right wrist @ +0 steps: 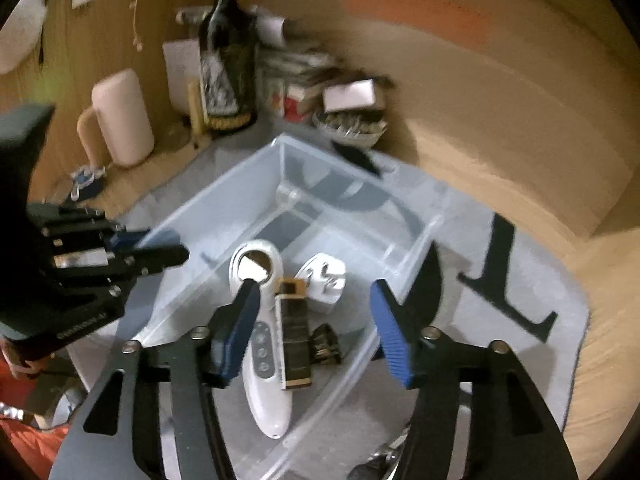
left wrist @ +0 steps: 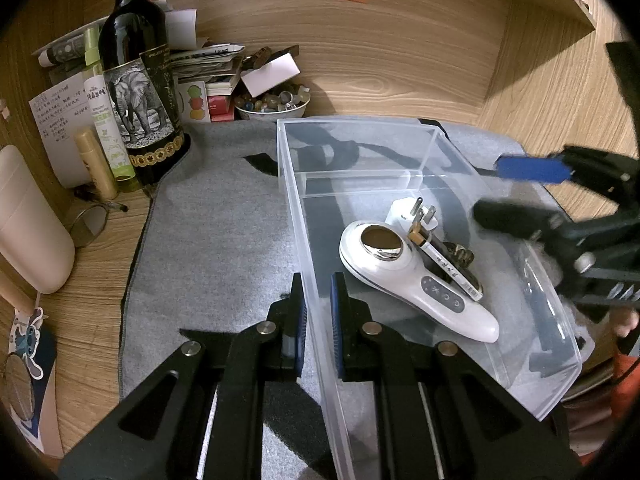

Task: Organize rigid objects
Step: 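Grasp the silver metal tube with the right gripper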

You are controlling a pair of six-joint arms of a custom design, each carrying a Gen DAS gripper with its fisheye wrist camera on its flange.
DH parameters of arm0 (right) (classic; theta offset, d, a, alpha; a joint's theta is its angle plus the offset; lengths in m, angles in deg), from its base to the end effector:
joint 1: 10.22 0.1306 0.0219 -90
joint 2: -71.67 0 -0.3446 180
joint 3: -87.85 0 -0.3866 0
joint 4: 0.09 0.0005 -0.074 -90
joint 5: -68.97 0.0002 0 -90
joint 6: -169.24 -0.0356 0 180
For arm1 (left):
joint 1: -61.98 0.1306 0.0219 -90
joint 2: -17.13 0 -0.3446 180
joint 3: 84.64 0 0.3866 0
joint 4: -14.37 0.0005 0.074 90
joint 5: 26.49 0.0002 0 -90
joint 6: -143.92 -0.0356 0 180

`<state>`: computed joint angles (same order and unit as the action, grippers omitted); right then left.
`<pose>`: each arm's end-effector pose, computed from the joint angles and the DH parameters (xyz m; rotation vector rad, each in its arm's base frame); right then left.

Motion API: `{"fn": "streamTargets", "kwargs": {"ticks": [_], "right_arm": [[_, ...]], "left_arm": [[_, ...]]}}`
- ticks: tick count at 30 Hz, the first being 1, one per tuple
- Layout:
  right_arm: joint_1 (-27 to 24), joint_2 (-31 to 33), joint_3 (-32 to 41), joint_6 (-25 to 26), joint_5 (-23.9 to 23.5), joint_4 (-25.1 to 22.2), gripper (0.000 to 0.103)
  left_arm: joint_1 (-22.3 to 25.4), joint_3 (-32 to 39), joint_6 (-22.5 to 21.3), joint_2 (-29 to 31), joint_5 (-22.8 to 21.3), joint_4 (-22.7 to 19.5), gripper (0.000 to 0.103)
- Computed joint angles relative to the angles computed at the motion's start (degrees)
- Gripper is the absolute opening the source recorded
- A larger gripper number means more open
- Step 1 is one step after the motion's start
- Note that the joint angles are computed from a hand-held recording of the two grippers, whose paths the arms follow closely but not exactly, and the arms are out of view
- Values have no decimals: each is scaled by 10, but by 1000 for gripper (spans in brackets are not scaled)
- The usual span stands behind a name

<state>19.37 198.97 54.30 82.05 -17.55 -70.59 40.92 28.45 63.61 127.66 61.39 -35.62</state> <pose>0.5789 0.3257 0.4459 -0.6635 2.3782 0.1275 0.5630 -0.2159 0.3897 0.2213 2.3978 -0.2058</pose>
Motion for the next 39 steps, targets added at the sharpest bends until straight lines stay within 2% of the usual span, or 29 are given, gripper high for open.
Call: {"fn": "streamTargets", "kwargs": {"ticks": [3, 5, 6, 14, 22, 32, 37, 39], "right_arm": [[-3, -27, -27, -4, 11, 26, 58], [-6, -47, -48, -8, 23, 46, 71], [-8, -60, -64, -12, 28, 62, 73], [-26, -121, -138, -36, 67, 108, 76], [-47, -164, -225, -76, 77, 101, 76], [-65, -203, -349, -140, 53, 85, 76], [-69, -211, -376, -157, 30, 81, 74], [-66, -214, -381, -154, 26, 81, 69]], "left_arm": [[0, -1, -1, 0, -1, 0, 11], [0, -2, -1, -1, 0, 1, 11], [0, -1, 0, -1, 0, 1, 11], [0, -2, -1, -1, 0, 1, 11], [-1, 0, -1, 0, -2, 0, 11], [0, -3, -1, -2, -3, 1, 11], [2, -5, -1, -3, -4, 1, 11], [1, -6, -1, -4, -4, 2, 11]]}}
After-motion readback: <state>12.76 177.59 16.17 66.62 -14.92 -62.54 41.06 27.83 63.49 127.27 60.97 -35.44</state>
